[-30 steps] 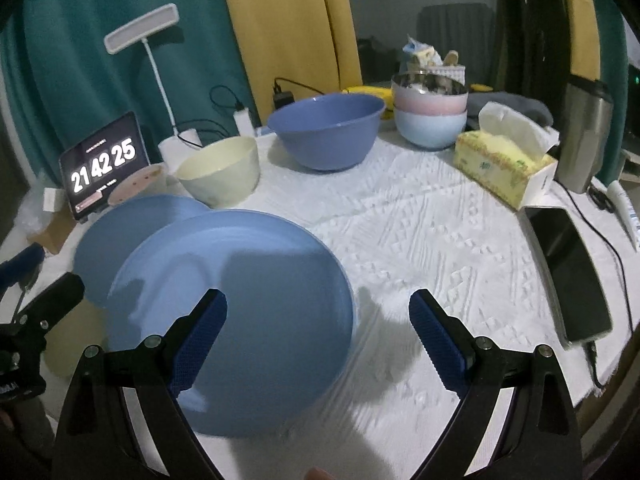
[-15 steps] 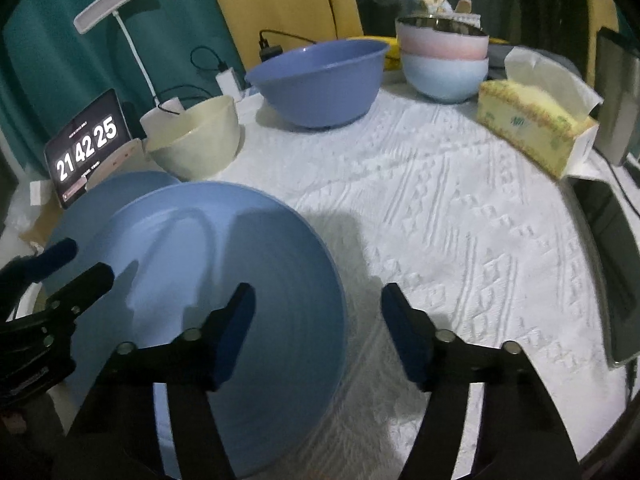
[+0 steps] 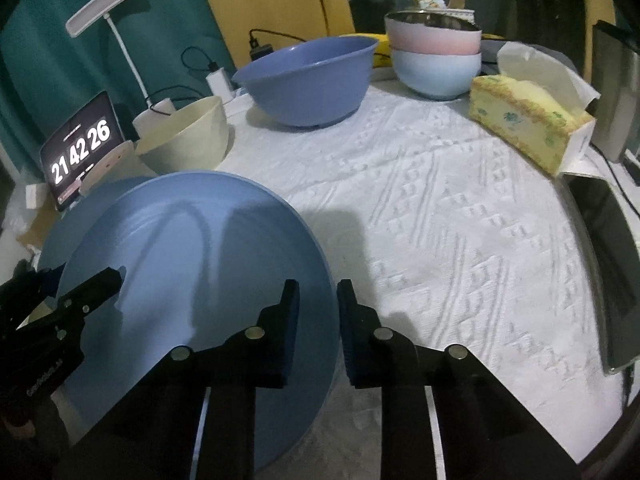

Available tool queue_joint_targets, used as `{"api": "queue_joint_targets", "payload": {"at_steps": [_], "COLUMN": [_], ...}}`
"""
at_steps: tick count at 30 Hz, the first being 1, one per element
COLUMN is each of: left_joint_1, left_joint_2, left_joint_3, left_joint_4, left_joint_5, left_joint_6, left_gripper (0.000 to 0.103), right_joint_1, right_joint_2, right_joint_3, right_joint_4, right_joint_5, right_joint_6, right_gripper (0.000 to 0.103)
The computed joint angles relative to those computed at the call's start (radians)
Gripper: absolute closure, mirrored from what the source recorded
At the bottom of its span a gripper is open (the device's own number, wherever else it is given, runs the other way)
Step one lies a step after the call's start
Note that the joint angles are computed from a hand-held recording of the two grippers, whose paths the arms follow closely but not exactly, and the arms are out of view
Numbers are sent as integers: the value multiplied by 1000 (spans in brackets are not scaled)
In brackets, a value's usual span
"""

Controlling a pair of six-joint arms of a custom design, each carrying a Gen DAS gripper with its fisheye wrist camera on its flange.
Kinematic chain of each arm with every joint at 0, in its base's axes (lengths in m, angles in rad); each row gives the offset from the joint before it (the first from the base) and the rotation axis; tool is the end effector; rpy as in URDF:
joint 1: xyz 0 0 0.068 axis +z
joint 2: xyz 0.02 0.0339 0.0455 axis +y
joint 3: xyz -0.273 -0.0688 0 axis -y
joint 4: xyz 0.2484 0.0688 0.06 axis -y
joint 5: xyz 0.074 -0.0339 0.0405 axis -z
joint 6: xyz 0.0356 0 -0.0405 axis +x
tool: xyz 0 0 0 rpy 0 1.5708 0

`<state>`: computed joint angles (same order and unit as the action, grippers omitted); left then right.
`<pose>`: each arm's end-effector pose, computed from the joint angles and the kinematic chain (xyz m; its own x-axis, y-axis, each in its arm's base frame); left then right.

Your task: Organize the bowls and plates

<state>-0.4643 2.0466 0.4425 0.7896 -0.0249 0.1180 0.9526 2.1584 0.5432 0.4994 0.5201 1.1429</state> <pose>0.2436 -0.1210 0.0262 -0.5950 0.4296 -0.6793 0.5059 0.8569 0.0988 0.1688 0.2068 -0.0043 -0.7443 0.3158 -0.5885 0.2327 0.9486 0.2146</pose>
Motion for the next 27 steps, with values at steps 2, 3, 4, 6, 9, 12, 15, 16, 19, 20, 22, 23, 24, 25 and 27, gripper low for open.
{"api": "queue_joint_targets", "payload": {"at_steps": [2, 3, 4, 6, 9, 12, 15, 16, 19, 20, 22, 23, 24, 25, 27], "left_joint_1": [-18, -25, -34, -54, -81, -93, -87, -83, -63, -50, -32, -23, -13, -11, 4], "left_joint_2": [2, 5, 7, 14, 29, 45, 44, 42, 35, 28, 18, 12, 4, 0, -19], "left_joint_3": [15, 20, 26, 43, 72, 108, 119, 120, 120, 119, 112, 105, 97, 91, 71], "left_joint_4": [-21, -24, -29, -44, -70, -115, -135, -135, -146, -153, -150, -144, -138, -131, -115], "left_joint_5": [2, 1, 0, 0, -2, -3, -3, -8, -7, 1, 7, 11, 19, 19, 28], "left_joint_6": [-7, -7, -10, -15, -17, -23, -30, -32, -39, -44, -49, -48, -47, -50, -51], "left_gripper": [65, 65, 65, 65, 65, 65, 64, 64, 64, 64, 64, 64, 64, 64, 63], "right_joint_1": [-8, -10, -15, -25, -40, -51, -53, -52, -53, -50, -46, -42, -36, -30, -17], "right_joint_2": [-13, -16, -22, -30, -30, -29, -43, -47, -59, -62, -74, -79, -90, -96, -112], "right_joint_3": [-24, -31, -44, -61, -78, -93, -102, -101, -98, -97, -85, -80, -75, -71, -57], "right_joint_4": [8, 9, 15, 14, 17, 18, 4, -3, -20, -29, -60, -72, -92, -104, -141], "right_joint_5": [11, 14, 18, 26, 28, 29, 46, 51, 60, 63, 73, 79, 88, 95, 109], "right_joint_6": [9, 12, 14, 23, 33, 47, 56, 56, 54, 56, 57, 57, 59, 61, 65], "right_gripper": [82, 82, 82, 82, 81, 81, 81, 81, 81, 81, 81, 81, 81, 81, 81]}}
